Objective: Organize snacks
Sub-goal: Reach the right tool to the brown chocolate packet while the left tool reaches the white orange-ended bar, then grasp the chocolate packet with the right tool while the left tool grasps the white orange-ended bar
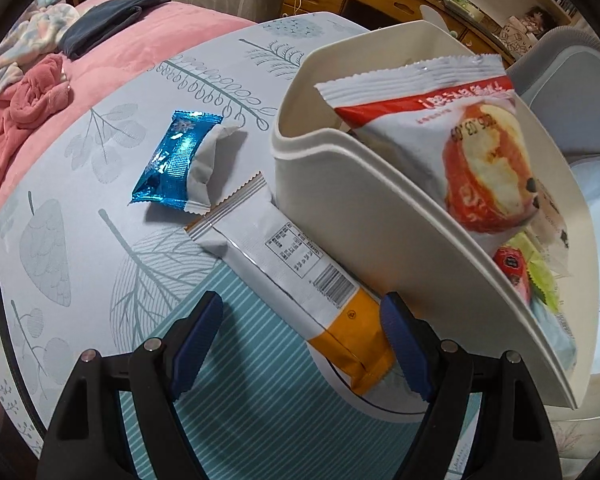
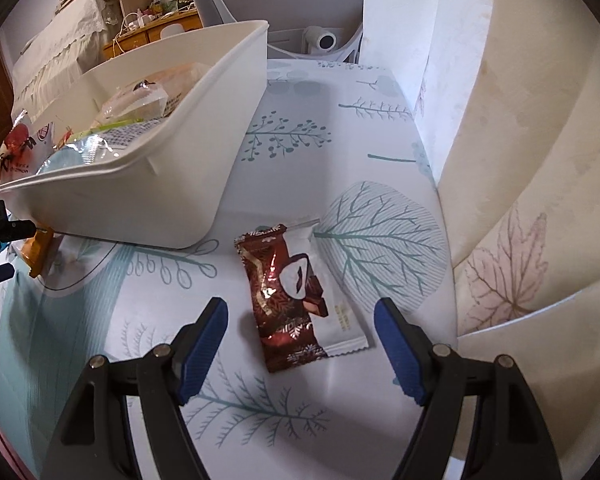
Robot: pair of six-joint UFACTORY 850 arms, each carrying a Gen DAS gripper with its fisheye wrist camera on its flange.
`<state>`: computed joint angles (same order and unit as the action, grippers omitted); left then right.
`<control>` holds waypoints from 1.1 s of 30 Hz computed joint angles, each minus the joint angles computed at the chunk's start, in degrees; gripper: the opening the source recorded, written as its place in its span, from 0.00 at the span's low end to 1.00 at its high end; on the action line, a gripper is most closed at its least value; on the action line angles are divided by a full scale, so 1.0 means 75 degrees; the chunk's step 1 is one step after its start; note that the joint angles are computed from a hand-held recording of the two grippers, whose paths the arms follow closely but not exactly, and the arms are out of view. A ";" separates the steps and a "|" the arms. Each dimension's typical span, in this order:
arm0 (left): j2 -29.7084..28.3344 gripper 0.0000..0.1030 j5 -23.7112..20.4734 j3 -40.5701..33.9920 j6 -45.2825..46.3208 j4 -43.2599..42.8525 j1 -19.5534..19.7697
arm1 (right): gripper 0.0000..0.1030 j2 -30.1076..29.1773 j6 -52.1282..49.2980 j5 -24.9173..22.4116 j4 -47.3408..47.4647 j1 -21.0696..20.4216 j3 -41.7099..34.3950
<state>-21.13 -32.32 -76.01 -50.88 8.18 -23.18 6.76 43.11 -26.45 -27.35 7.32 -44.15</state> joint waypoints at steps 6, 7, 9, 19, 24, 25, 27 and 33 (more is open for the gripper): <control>-0.0138 0.82 -0.0085 -0.0151 -0.0200 0.0332 -0.0067 | 0.68 -0.0153 -0.0212 0.0107 0.0045 -0.0070 -0.0034; -0.0155 0.84 -0.0115 -0.0172 -0.0249 0.0364 -0.0064 | 0.68 -0.0162 -0.0196 0.0148 0.0016 -0.0070 -0.0037; -0.0148 0.88 -0.0046 -0.0133 -0.0443 0.0523 -0.0074 | 0.64 -0.0192 -0.0159 0.0218 -0.0057 -0.0070 -0.0055; -0.0109 0.83 -0.0136 -0.0118 0.0375 -0.0125 0.0162 | 0.43 -0.0358 -0.0799 0.0161 0.0443 -0.0113 -0.0278; -0.0046 0.72 -0.0226 -0.0060 0.0922 -0.0717 0.0359 | 0.40 -0.0337 -0.1374 0.0047 0.0992 -0.0158 -0.0314; -0.0037 0.72 -0.0288 -0.0056 0.0970 -0.0775 0.0392 | 0.39 -0.0350 -0.1525 0.0033 0.1153 -0.0191 -0.0336; -0.0002 0.68 -0.0382 -0.0027 0.1106 -0.0973 0.0452 | 0.39 -0.0339 -0.1806 0.0024 0.1486 -0.0240 -0.0337; 0.0122 0.62 -0.0803 0.0136 0.2172 -0.2352 0.0844 | 0.39 -0.0305 -0.2401 0.0008 0.2002 -0.0288 -0.0372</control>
<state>-20.22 -38.33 -74.99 -34.59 -9.46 -16.85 4.47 25.10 -26.39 -12.34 5.16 -46.94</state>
